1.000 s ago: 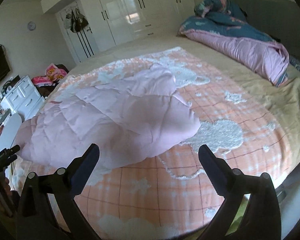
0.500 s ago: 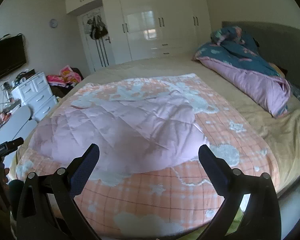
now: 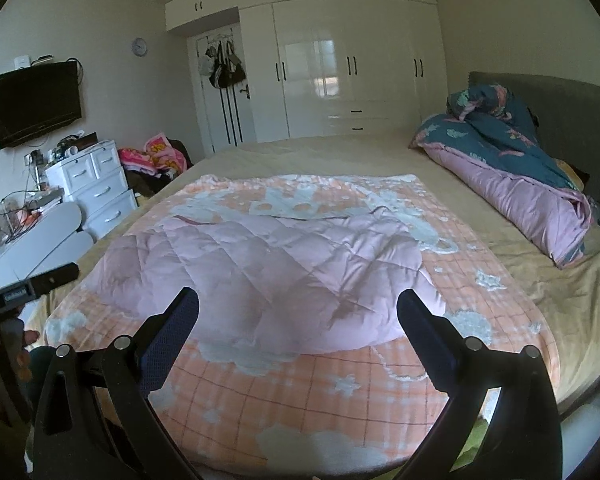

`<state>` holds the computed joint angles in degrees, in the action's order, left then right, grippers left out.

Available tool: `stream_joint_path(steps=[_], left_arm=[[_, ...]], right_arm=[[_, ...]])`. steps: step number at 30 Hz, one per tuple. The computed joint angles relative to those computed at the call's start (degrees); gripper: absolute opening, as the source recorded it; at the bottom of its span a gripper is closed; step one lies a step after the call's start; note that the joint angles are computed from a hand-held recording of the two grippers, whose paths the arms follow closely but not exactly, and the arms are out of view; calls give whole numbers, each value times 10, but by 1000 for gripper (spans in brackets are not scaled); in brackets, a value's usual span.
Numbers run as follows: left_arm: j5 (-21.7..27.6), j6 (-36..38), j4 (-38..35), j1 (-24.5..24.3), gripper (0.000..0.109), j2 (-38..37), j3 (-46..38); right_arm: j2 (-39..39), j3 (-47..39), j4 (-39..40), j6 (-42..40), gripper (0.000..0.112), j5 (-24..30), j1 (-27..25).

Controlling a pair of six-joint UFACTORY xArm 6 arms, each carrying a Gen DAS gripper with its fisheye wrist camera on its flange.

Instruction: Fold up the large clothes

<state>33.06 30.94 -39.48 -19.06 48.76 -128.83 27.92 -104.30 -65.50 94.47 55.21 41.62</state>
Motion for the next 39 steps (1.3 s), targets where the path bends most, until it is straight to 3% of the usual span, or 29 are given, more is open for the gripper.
stream_joint_path(steps=[5, 9, 17, 39], left_arm=[[2, 26, -25, -9, 94, -11, 25], [-4, 50, -43, -14, 94, -20, 46], [-9, 81, -45, -26, 94, -34, 74], [-4, 45, -1, -30, 94, -16, 55]], right_arm=[[14, -13, -7, -9, 99, -3, 9], [10, -2, -29, 33, 99, -18, 11], [48, -35, 47, -15, 99, -40, -5], [56, -41, 53, -20, 99, -46, -8]])
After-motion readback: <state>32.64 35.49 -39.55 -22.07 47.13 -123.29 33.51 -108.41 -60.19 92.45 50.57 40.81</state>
